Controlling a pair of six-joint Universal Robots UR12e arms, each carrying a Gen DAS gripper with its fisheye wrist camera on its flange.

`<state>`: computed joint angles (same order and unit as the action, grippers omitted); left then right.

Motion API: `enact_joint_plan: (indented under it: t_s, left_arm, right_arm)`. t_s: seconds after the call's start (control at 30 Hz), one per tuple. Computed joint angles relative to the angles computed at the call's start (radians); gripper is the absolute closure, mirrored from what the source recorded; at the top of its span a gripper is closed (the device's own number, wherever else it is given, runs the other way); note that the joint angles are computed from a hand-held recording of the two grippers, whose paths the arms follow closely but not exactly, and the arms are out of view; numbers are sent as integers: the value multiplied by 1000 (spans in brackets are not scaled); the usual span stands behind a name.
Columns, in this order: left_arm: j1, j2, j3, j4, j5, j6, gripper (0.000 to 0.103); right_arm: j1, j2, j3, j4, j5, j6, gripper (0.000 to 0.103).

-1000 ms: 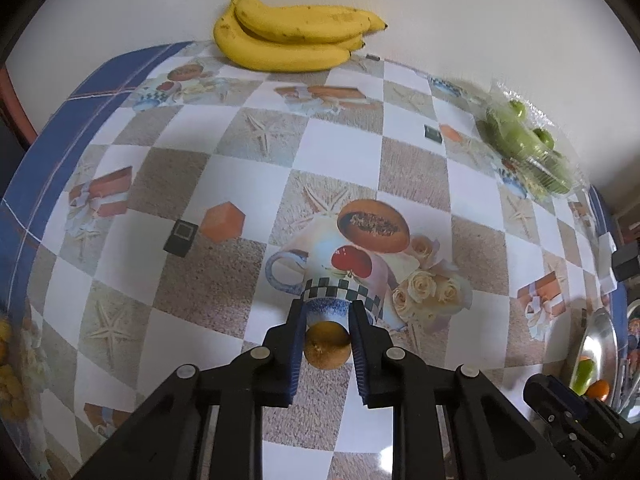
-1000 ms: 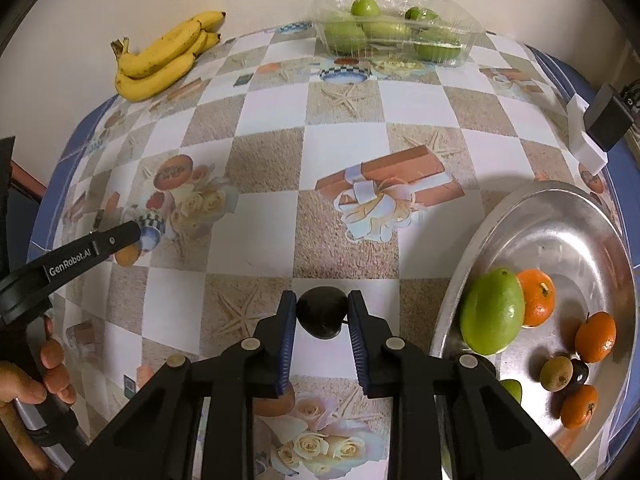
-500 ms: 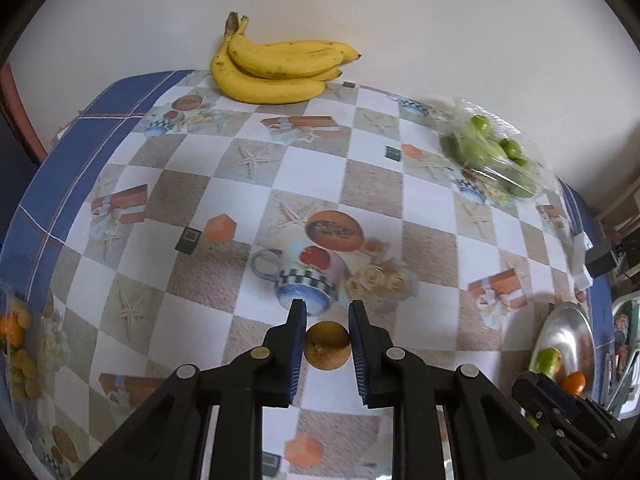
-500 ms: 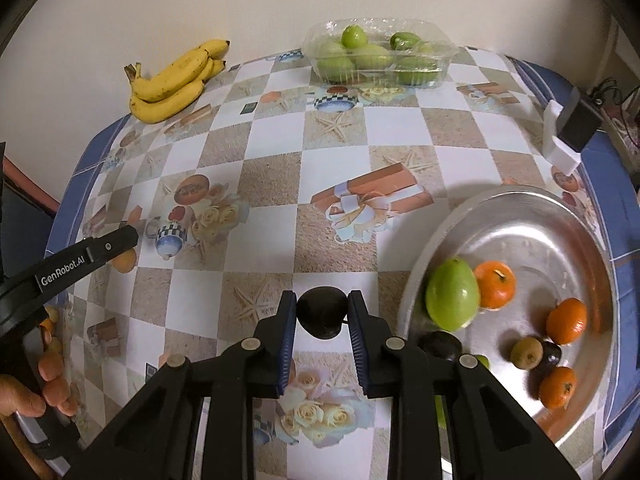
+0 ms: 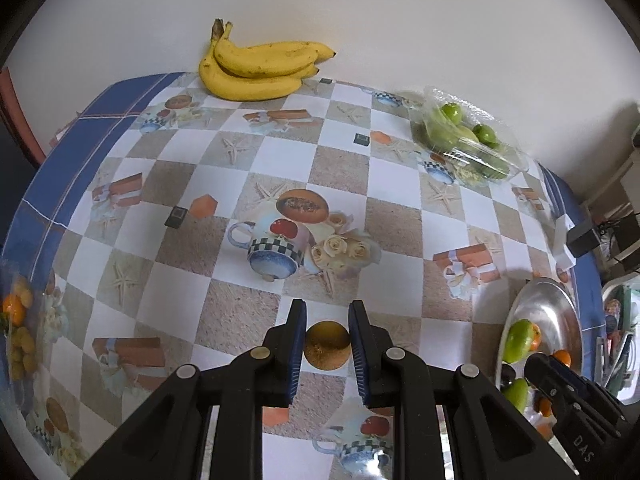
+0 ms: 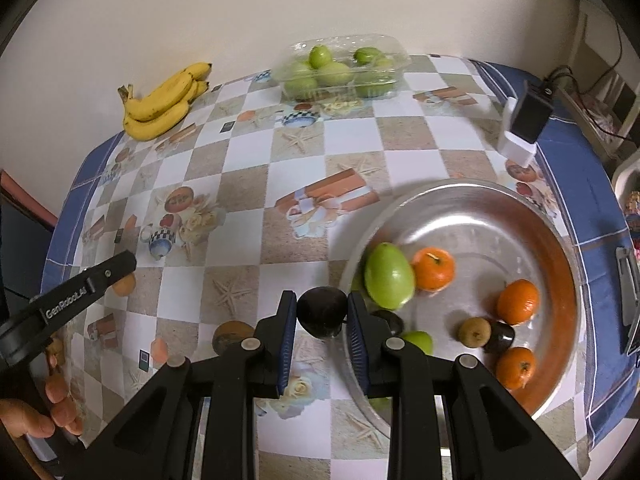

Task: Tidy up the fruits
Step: 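Lift the black plum and small yellow fruit and carry both over the tray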

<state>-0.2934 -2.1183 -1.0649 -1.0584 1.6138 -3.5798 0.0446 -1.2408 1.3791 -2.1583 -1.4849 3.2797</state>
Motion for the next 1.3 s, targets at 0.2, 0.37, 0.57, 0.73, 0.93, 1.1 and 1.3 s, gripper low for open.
enact_joint_plan:
  t_s: [0.2,0.37,0.57,0.73,0.93,1.1,1.3]
  left_arm:
    - [-19,-10,25,-5,6,11,80]
    - [-40,-32,61,-30,3,34,80]
    - [-68,-60,110,-55,0,78,80]
    - [-95,-82,151,-72,-3,131,80]
    - [-122,-103,186,-79,-31,195,80]
    - [-137,-118,207,-88,-87,231,80]
    - [-154,-136,232,-114,-74,275,79]
  right_arm:
    - [-20,-6,6,4,3,21,76]
    - [-38,-8,11,5,-19,44,76]
    - [-69,-15,25,6,-30,85,76]
    - [-95,-26,39,1,-31,117,76]
    - [-121,-38,55,-10,-28,153,76]
    - [-135,-49,68,-27,-26,163,76]
    - [-139,-45,69,-14,-9,154,76]
